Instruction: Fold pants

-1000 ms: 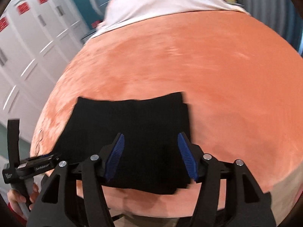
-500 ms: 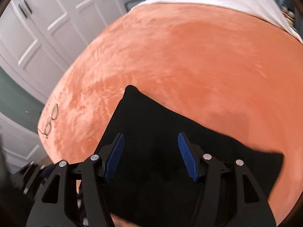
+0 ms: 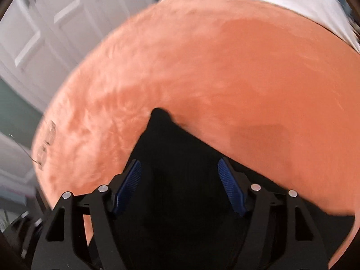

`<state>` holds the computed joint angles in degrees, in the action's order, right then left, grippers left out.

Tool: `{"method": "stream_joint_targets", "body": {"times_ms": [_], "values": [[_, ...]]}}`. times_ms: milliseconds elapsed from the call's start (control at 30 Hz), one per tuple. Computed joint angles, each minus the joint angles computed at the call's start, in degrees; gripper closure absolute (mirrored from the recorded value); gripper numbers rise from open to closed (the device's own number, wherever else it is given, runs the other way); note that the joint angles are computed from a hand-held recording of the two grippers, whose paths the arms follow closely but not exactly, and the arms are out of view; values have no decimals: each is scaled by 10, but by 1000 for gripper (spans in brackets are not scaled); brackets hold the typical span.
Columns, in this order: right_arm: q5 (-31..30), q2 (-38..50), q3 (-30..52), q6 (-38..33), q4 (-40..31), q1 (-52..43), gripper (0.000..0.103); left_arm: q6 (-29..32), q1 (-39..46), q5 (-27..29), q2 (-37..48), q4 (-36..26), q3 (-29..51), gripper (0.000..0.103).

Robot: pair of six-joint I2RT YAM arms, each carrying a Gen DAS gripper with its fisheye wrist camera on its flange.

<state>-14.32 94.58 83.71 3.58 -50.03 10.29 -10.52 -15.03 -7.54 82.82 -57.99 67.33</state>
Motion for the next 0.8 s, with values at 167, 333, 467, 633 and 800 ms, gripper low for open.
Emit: {"method": "stream_joint_targets", "body": {"times_ms": [167,333,467,633,800], "values": [[-4,-69,-87,-58,-38,-160,34,-3,-21,-14,6,-4,4,31],[-95,-36,-61,-61,-70,-258,79,-18,-56,-34,11,-15,19,30],[-36,-83,-76,-85,-43,-229,57,-38,-82,-44,12,-28,27,27],[-74,-33,-59,-65,-47,-314,71,-47,-116,-68,17,-36,31,26],[-17,-51,-63,-97,-35,-282,67,-61,-125,-73,23,-41,32,24]]}}
